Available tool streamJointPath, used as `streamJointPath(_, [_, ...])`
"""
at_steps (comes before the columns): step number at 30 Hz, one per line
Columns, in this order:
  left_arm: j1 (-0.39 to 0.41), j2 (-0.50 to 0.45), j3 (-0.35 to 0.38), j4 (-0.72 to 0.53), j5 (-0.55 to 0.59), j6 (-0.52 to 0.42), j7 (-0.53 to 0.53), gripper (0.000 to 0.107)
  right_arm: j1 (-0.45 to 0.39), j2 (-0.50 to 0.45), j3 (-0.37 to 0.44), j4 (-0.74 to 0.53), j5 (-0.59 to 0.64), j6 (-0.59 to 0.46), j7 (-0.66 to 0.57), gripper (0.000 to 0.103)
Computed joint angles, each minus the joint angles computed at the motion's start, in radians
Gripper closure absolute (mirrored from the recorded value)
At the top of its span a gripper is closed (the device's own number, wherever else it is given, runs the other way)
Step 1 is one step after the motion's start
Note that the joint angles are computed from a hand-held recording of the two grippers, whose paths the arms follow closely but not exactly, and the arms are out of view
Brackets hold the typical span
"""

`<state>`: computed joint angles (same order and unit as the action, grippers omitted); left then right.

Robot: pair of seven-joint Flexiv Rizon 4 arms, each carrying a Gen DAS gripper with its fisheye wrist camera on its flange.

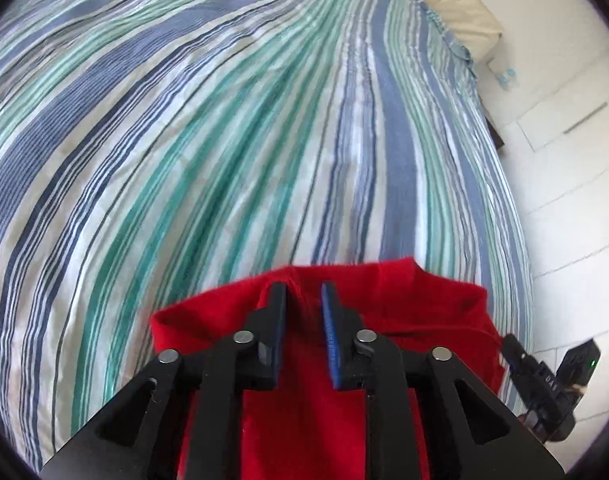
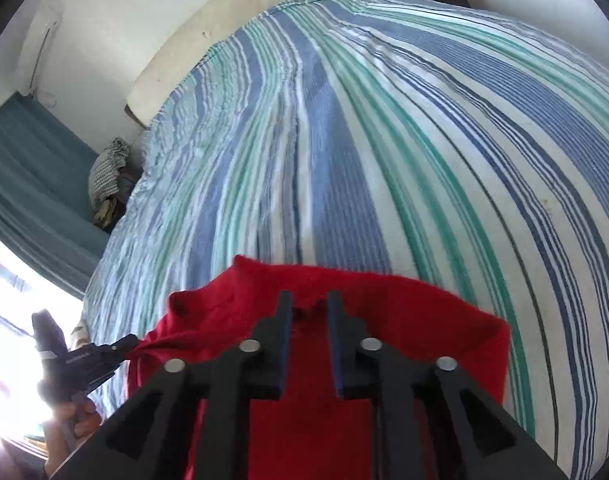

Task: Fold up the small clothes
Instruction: 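Grasp the sweater hem with both grippers and fold it toward the collar, then release the hem and withdraw both grippers from the folded sweater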

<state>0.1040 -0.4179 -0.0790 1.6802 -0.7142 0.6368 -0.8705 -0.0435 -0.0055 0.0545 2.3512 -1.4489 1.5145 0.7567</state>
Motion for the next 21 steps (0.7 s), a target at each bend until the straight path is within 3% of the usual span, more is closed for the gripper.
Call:
streamJointPath(3, [0.012, 0.009, 0.010, 0.005, -0.012, 0.076, 0.005, 0.049, -0.006, 0.034, 0.001, 0.001, -0.052, -0.057, -0.010, 0.068])
streamJointPath(7, [0.045, 0.135, 0.007, 0.144, -0.105, 0.137, 0.224, 0.048, 0.049, 0.097, 0.059, 0.021, 0.108, -0.105, -0.296, 0.069])
streamJointPath(10, [0.069, 0.254, 0.040, 0.282, -0.205, -0.036, 0.474, 0.038, 0.081, 0.078, 0.080, 0.029, 0.112, 0.030, -0.398, 0.069])
streamJointPath(11, [0.058, 0.278, 0.060, 0.322, -0.188, -0.055, 0.523, 0.036, 0.110, 0.069, 0.097, 0.049, 0.192, 0.051, -0.479, 0.068])
streamJointPath(12, [0.039, 0.295, 0.080, 0.360, -0.149, -0.035, 0.556, 0.035, 0.157, 0.072, 0.123, 0.076, 0.337, 0.017, -0.597, 0.068])
streamJointPath(14, [0.001, 0.298, 0.104, 0.431, -0.074, 0.100, 0.606, 0.035, 0.238, 0.100, 0.178, 0.119, 0.587, -0.153, -0.758, 0.068])
streamJointPath(15, [-0.015, 0.286, 0.116, 0.448, -0.055, 0.175, 0.611, 0.034, 0.258, 0.126, 0.195, 0.147, 0.664, -0.243, -0.763, 0.072])
streamJointPath(17, [0.014, 0.277, 0.126, 0.435, -0.068, 0.151, 0.589, 0.035, 0.232, 0.209, 0.213, 0.228, 0.668, -0.257, -0.634, 0.086])
streamJointPath(19, [0.048, 0.309, 0.152, 0.427, -0.094, 0.071, 0.552, 0.034, 0.272, 0.312, 0.269, 0.228, 0.764, -0.421, -0.616, 0.082])
streamJointPath(21, [0.066, 0.361, 0.178, 0.456, -0.117, 0.048, 0.585, 0.024, 0.307, 0.380, 0.323, 0.214, 0.781, -0.519, -0.611, 0.062])
